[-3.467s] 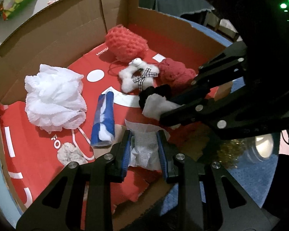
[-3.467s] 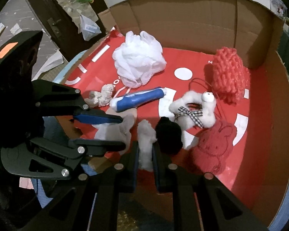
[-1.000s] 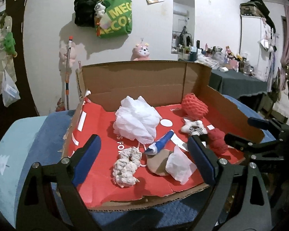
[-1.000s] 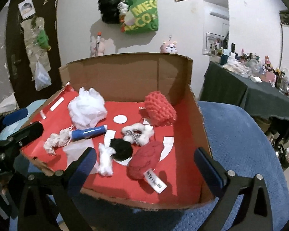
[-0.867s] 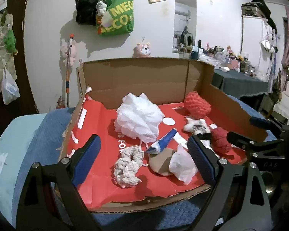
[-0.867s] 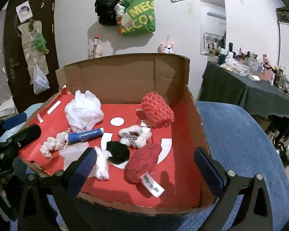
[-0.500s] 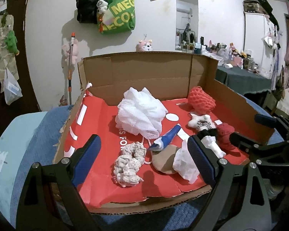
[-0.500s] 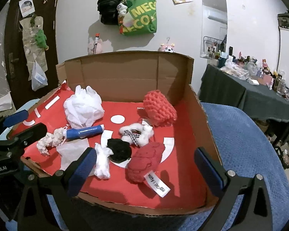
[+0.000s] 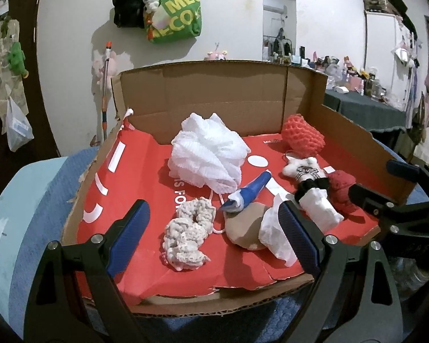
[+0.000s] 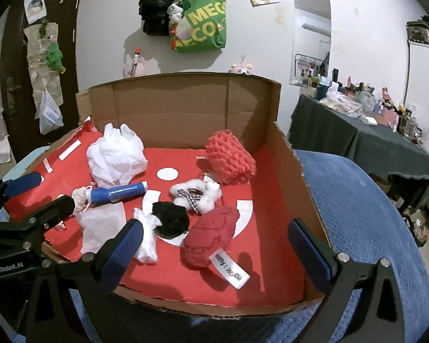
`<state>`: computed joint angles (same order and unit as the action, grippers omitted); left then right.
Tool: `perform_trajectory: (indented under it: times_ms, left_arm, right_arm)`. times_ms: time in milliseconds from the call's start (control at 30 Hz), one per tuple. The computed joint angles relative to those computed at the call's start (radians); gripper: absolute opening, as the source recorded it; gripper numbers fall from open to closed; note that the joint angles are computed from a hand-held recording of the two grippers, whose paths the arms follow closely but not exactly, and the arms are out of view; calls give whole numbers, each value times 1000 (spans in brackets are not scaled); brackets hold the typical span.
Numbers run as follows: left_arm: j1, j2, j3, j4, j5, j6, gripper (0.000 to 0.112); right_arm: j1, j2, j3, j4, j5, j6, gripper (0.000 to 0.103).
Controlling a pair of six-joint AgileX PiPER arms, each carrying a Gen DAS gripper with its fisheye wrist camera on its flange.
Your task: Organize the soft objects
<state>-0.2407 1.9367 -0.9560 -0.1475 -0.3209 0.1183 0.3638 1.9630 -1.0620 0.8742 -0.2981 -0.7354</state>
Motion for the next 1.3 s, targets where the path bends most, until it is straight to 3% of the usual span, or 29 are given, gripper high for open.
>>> perform_trajectory:
  times_ms: [467, 1300]
  left_arm:
    - [9, 25, -30, 10, 37, -19, 92]
    - [15, 25, -21, 47, 21, -64, 92]
  right_arm:
    - [14, 9, 7, 1, -47, 2, 103]
    - [14, 10, 9, -4, -53, 9, 103]
